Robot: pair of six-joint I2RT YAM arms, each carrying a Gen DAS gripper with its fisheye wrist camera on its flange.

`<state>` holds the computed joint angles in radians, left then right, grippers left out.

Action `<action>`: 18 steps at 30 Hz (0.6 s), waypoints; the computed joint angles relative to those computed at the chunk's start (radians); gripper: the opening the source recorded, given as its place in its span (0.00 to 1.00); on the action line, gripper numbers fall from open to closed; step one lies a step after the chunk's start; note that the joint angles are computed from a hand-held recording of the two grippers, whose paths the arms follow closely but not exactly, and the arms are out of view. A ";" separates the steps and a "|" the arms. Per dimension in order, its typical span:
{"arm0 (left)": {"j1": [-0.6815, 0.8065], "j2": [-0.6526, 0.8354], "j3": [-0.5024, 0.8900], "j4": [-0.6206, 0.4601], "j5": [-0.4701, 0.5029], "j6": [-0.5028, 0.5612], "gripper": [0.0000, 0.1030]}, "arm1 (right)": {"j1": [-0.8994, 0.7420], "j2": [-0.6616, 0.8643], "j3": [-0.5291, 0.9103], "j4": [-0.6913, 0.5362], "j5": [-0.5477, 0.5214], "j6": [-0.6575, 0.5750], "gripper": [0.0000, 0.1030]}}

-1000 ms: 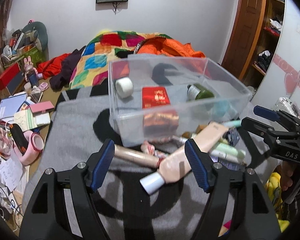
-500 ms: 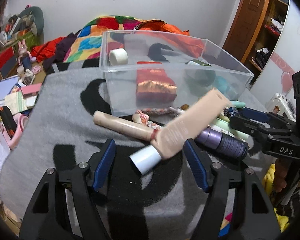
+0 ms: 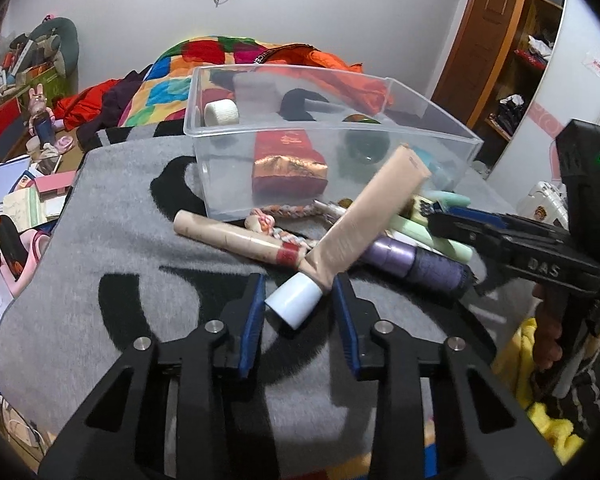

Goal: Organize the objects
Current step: 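Grasp the beige tube by its white cap with left tool while right tool grasps the blue Max pack, then carry the beige tube into the box with left tool while right tool drops the Max pack in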

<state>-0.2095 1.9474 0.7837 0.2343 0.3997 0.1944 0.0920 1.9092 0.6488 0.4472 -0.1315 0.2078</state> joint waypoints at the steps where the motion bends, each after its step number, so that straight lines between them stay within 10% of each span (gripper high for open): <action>1: 0.003 -0.011 -0.010 -0.007 0.009 0.008 0.32 | 0.001 -0.002 -0.001 0.000 0.005 0.000 0.44; 14: 0.012 -0.106 -0.100 -0.061 0.036 0.089 0.23 | -0.010 -0.048 -0.049 0.022 0.022 0.004 0.44; 18: 0.002 -0.098 -0.077 -0.051 0.022 0.095 0.38 | -0.010 -0.052 -0.056 0.024 0.019 0.001 0.44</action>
<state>-0.2078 1.8495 0.7065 0.1830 0.4218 0.2890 0.0818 1.8568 0.5927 0.4709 -0.1122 0.2086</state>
